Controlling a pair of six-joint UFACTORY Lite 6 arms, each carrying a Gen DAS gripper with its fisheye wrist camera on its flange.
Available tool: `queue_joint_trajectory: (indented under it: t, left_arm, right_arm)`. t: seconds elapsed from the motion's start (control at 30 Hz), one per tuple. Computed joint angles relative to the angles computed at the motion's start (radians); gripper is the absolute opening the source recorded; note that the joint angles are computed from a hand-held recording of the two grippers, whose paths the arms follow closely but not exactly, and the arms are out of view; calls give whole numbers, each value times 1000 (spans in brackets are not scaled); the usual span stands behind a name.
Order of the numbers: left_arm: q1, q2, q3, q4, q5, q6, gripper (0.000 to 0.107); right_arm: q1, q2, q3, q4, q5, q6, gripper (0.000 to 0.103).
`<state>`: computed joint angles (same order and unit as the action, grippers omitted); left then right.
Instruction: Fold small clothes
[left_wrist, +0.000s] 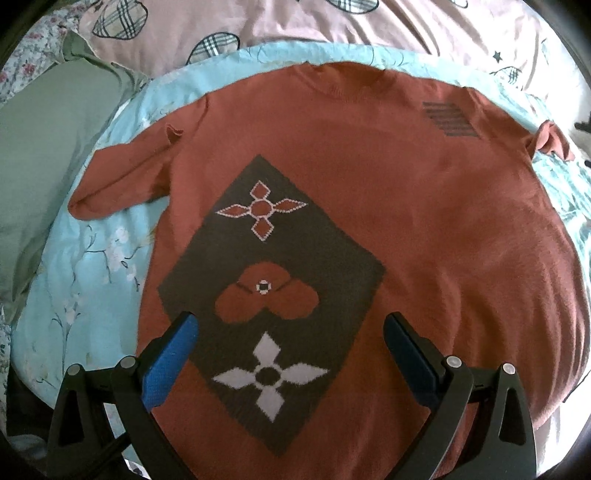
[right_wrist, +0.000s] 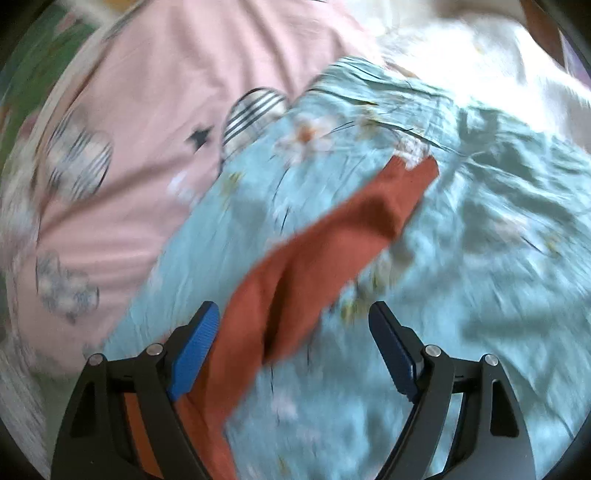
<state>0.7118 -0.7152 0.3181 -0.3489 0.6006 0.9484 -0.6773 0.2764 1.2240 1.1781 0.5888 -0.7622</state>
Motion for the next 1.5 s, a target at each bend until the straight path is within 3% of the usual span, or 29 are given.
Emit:
queue_joint_trajectory:
  t: [0.13,0.17,0.23,0.27,0.3,0.43,0.6,0.8,1.07,1.17,1.23,1.37,1.47,1.5]
  left_arm:
    - [-101,92,17,91,-83,-155,101]
    - [-107,105,19,96,-93,-165,101]
    - [-144,142,32,137,-117,-234,101]
    - [-151,162,39,129,-124,-236,101]
    - [-171,180,44,142,-130,-265,101]
    - [-212,178,39,135,-129,-282,101]
    - [-206,139,13,83,-119,-213,101]
    - [-92,75,13,-41,-31,-37,101]
    - [164,160,64,-214,33,250,101]
    - [244,249,106,-289,49,347,101]
    - [269,322,157,-331,88,370,101]
    - [308,461,249,-406,132,418,101]
    - [287,583,346,-454,152,397,101]
    - [272,620,377,-472,159,388,101]
  right_arm:
    - [13,286,336,-196,-18,299,80]
    - [4,322,374,-216,-10,323,73]
    - [4,419,482,-320,-2,439,49]
    - [4,451,513,-342,0,463,21]
    - [3,466,525,-330,-6,445,5]
    - [58,306,339,-159,-89,146,5]
    - [240,65,104,55,-89,-186,5]
    - [617,-15,53,160,-113,-259,5]
    - [1083,264,297,173,-172,-229,5]
    - [1172,444,468,127,-173,-131,5]
    - [1225,559,594,2,-180,10,5]
    - [1259,678,703,-110,-146,131,12]
    - [1246,681,666,1,-117,43,47]
    - [1241,633,583,104,-129,-60,51]
